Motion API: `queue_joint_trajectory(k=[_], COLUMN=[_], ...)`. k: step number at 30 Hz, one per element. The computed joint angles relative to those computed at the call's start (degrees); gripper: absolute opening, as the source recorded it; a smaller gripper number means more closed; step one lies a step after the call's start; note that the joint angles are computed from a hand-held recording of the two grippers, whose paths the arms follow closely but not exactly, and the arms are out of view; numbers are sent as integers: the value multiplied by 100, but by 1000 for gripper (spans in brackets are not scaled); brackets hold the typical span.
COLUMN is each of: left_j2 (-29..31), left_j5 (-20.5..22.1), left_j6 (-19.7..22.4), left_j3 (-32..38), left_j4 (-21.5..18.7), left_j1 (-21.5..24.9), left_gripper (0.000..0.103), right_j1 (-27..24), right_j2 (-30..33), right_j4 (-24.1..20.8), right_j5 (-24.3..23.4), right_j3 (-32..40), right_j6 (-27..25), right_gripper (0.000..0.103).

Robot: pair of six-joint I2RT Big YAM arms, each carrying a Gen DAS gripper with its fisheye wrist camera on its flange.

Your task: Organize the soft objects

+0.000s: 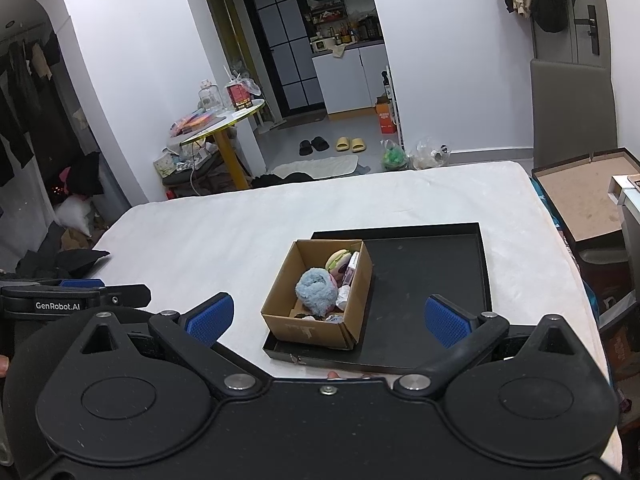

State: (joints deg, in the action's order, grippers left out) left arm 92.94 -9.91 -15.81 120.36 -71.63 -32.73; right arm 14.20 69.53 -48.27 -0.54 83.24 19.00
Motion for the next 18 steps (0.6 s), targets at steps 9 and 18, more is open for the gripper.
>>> queue_joint_trajectory(k=[9, 18], left_j2=[5, 23], left_j5=[12, -6], left_j6=[-14, -5], left_j3=[-10, 18], left_j4=[17, 0], left_j1=[-20, -25], left_gripper=[100, 100], right_j1=[61, 64], right_j2=[29, 58], right_j4=[-38, -97], right_j5=[71, 41], right_j3=[40, 96], right_j6=[30, 41], right_gripper=[103, 103])
